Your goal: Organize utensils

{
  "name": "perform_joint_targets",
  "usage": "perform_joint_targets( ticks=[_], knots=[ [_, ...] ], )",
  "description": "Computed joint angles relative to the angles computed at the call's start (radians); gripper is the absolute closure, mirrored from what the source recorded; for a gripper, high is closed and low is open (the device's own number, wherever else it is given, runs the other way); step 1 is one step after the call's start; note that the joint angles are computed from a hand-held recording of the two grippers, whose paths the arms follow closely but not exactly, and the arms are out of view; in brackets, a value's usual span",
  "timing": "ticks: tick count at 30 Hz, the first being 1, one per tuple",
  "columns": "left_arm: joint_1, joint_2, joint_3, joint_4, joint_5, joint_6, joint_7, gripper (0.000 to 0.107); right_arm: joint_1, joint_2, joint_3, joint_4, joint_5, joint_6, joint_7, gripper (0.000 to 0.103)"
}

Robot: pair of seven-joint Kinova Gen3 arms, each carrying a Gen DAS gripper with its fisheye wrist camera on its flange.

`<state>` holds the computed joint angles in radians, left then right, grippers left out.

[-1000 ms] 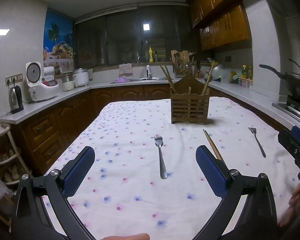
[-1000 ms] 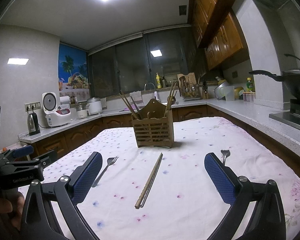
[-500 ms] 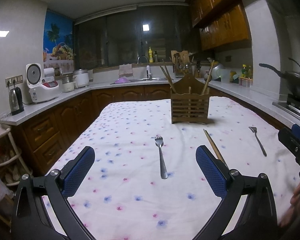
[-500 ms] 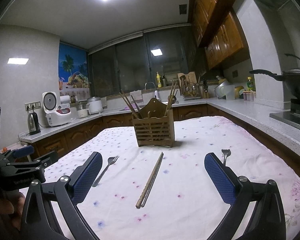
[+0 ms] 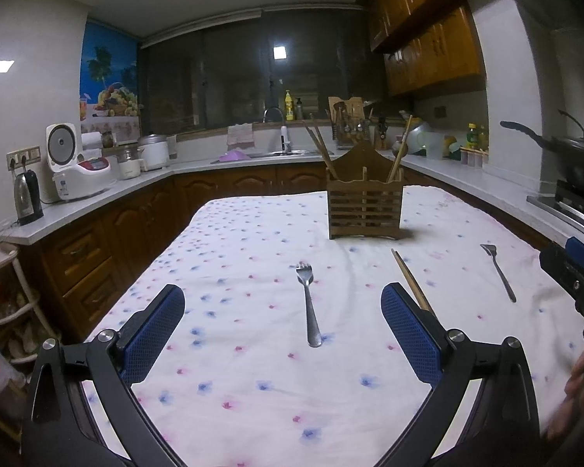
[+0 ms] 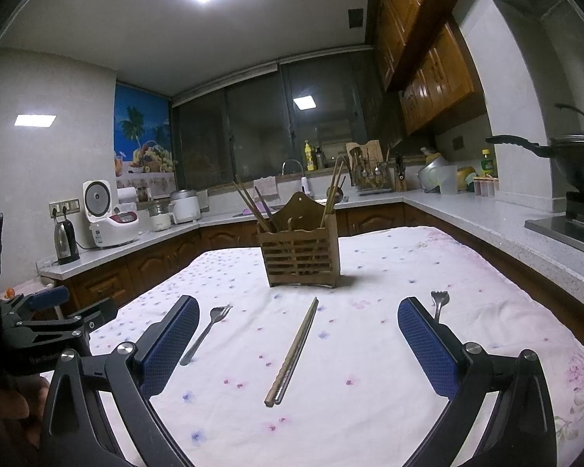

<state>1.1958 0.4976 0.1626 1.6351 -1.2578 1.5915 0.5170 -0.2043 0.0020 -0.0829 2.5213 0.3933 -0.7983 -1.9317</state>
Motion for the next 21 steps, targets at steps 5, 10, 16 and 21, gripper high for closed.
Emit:
perform_joint_targets(
  ticks=[5, 10, 16, 21],
  knots=[
    [-0.002, 0.0, 0.0, -0.004, -0.002, -0.006, -0.005, 0.004, 0.0, 0.001, -0.001, 0.0, -0.001, -0.001, 0.003, 0.0],
    [-0.002, 0.001, -0.001, -0.006, -0.003, -0.01, -0.009, 0.004, 0.001, 0.001, -0.001, 0.0, 0.0, -0.001, 0.001, 0.0],
    [-0.003, 0.003, -0.002, -0.01, -0.003, -0.012, -0.012, 0.004, 0.0, 0.001, -0.001, 0.001, -0.002, -0.004, 0.005, 0.0],
    [-0.008, 0.002, -0.003, -0.01, -0.004, -0.024, -0.017, 0.004, 0.001, 0.0, -0.001, 0.002, -0.001, -0.002, 0.002, 0.0]
  ],
)
